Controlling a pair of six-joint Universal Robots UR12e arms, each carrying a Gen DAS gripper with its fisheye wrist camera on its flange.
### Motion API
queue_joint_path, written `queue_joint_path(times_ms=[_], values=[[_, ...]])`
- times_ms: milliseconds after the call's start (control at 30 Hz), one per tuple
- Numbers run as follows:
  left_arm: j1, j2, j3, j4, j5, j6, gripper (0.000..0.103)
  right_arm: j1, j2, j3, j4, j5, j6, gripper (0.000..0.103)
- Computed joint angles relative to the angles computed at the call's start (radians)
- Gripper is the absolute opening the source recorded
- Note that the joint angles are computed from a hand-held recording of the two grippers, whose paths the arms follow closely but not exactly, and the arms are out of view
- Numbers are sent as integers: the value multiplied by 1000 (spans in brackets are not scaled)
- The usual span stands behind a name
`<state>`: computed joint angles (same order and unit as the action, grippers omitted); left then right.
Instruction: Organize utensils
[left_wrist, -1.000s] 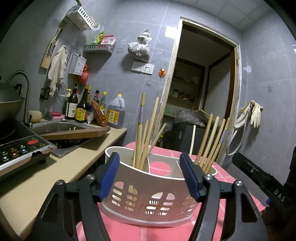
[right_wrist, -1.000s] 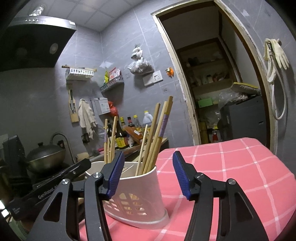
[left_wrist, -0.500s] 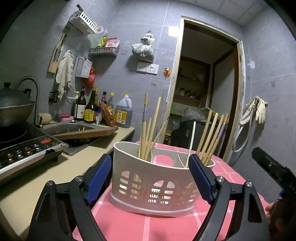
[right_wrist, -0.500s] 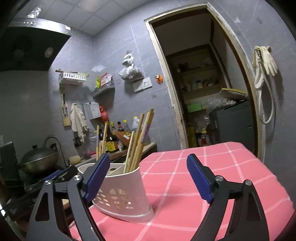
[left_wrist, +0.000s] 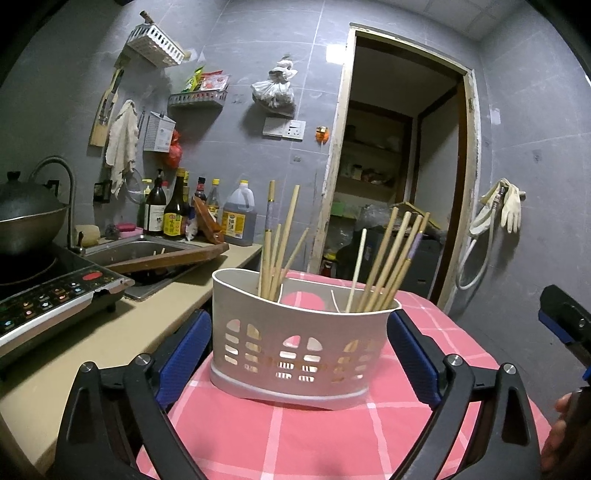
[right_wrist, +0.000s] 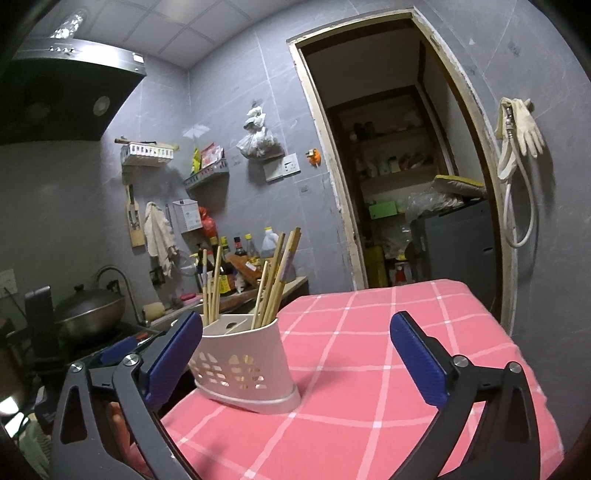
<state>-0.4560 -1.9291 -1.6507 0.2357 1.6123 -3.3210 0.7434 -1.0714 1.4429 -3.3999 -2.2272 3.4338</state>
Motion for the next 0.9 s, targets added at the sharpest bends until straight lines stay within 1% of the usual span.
queue_joint_path(times_ms=[133,233,300,500,700,900], values=[[-6,14,-15,6,0,11,94,14,-19,16,26,-42,8,103],[-12,26,-28,14,0,24,94,28,-30,28,49,-94,11,103],[-14,34,-39,19,-8,35,98,36,-34,33,61,-122,10,103],[-21,57,-72,35,-28,65,99,62,-47,57,110,-228,-1,103],[-28,75,-105,16,-48,75,100,78,-59,83,142,-278,31,103],[-34,87,-137,27,-25,59,100,96,-59,98,167,-347,65,103]])
